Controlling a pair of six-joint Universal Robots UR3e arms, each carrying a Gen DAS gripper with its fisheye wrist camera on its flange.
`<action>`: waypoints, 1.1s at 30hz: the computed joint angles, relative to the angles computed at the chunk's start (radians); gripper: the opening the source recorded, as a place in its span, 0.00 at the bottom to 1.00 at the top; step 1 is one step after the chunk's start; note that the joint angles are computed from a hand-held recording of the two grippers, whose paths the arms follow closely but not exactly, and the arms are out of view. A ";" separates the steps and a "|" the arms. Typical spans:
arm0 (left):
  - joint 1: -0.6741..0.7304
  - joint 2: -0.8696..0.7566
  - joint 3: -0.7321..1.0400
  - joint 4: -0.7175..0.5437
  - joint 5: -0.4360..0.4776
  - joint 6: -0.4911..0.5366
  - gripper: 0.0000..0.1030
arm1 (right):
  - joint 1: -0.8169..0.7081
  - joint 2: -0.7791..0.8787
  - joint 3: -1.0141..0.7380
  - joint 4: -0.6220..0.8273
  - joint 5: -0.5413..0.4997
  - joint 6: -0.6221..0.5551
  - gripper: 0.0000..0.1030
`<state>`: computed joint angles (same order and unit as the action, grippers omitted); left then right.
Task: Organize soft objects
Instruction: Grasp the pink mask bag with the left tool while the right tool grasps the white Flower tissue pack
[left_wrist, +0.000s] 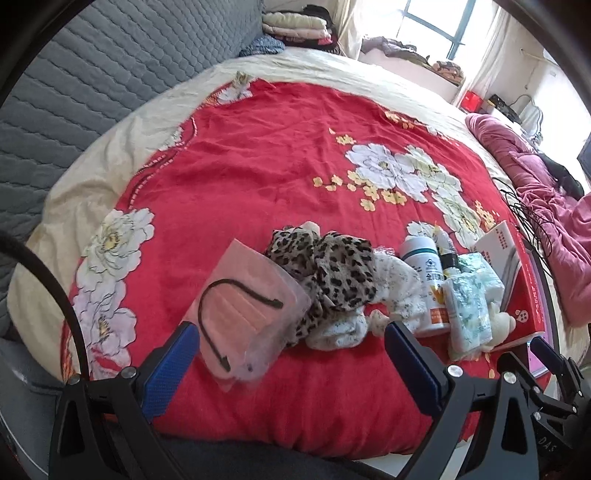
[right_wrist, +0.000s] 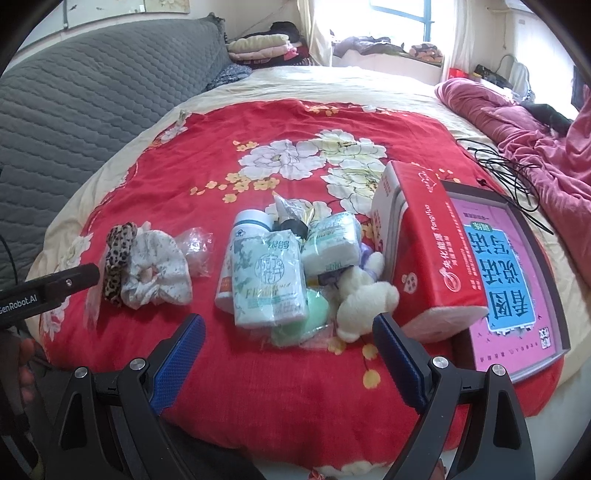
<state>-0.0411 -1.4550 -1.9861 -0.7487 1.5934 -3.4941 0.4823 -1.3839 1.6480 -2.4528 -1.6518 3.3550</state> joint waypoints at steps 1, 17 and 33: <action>0.028 0.003 -0.019 0.012 -0.022 0.014 0.96 | -0.002 0.009 -0.009 0.003 0.002 0.001 0.89; 0.268 0.030 -0.161 0.065 -0.188 0.118 0.90 | -0.007 0.123 -0.111 0.014 0.014 0.001 0.89; 0.175 0.065 -0.202 0.081 -0.147 0.394 0.90 | 0.002 0.146 -0.114 0.025 0.007 0.008 0.89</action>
